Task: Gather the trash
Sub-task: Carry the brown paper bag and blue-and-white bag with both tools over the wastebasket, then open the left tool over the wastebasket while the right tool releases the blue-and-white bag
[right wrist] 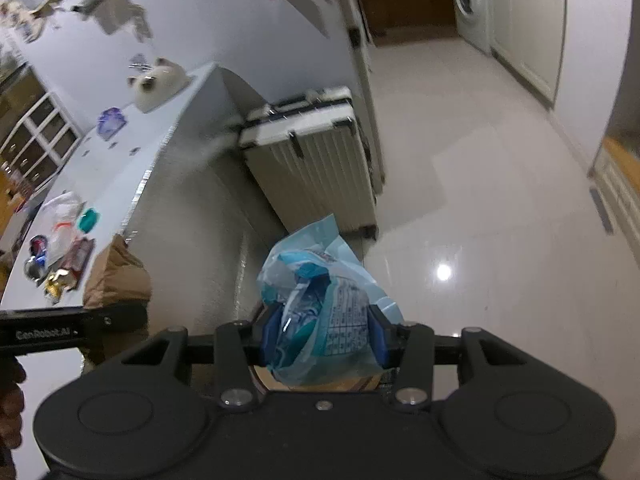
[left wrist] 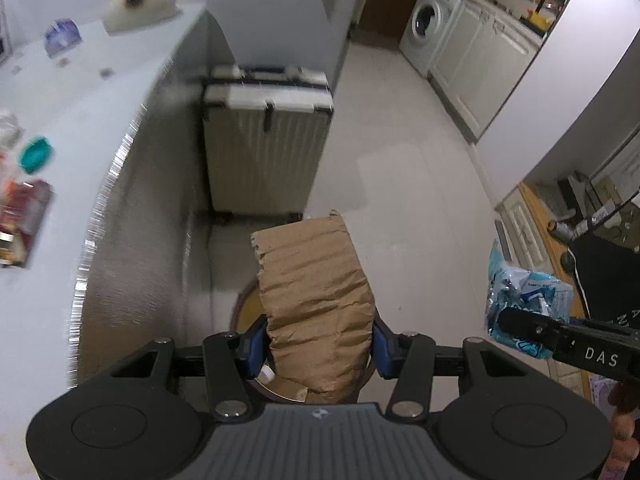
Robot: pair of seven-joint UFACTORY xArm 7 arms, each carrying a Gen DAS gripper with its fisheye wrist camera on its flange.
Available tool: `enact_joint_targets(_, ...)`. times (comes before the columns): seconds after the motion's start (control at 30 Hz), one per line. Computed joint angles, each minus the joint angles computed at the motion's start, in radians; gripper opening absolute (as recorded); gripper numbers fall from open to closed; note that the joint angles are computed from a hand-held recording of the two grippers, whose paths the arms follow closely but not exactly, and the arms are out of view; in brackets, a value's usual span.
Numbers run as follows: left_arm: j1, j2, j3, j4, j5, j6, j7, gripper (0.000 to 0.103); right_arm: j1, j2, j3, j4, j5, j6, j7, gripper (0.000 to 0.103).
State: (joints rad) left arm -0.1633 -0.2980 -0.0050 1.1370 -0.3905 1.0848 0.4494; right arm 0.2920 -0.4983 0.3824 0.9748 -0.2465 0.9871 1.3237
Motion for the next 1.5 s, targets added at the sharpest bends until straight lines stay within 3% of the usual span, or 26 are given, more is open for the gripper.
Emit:
enact_joint_targets(0.3,-0.004,0.236,-0.043,0.019,-0.017,0.038,-0.074,0.051,0.004,0.119,-0.089,-0.13,0.102,-0.223,0.001,0.046)
enact_joint_targets(0.73,0.017,0.41,-0.077,0.024,0.087,-0.041,-0.133,0.052,0.054,0.38,-0.178,-0.211,0.369,-0.508,0.041,0.05)
enact_joint_targets(0.87,0.02,0.436,-0.083,0.034,0.097,-0.059,-0.134,0.052,0.071,0.422,-0.183,-0.205,0.414,-0.514,0.043,0.057)
enact_joint_targets(0.97,0.023,0.454,-0.087,0.042,0.093,-0.057,-0.128,0.052,0.076,0.419,-0.181,-0.209,0.396,-0.504,0.064,0.071)
enact_joint_targets(1.13,0.019,0.467,-0.097,0.042,0.086,-0.043,-0.129,0.054,0.075,0.386,-0.182,-0.224,0.369,-0.473,0.077,0.072)
enact_joint_targets(1.17,0.017,0.47,-0.1,0.041,0.081,-0.043,-0.127,0.057,0.074,0.379,-0.18,-0.228,0.359,-0.468,0.083,0.072)
enact_joint_targets(1.23,0.015,0.471,-0.105,0.036,0.063,-0.043,-0.117,0.073,0.069,0.365,-0.179,-0.232,0.339,-0.461,0.092,0.072)
enact_joint_targets(1.3,0.008,0.469,-0.108,0.03,0.065,-0.045,-0.117,0.079,0.065,0.35,-0.176,-0.238,0.32,-0.458,0.104,0.072)
enact_joint_targets(1.5,0.001,0.457,-0.101,0.015,0.108,-0.028,-0.122,0.082,0.062,0.324,-0.175,-0.253,0.316,-0.453,0.094,0.072)
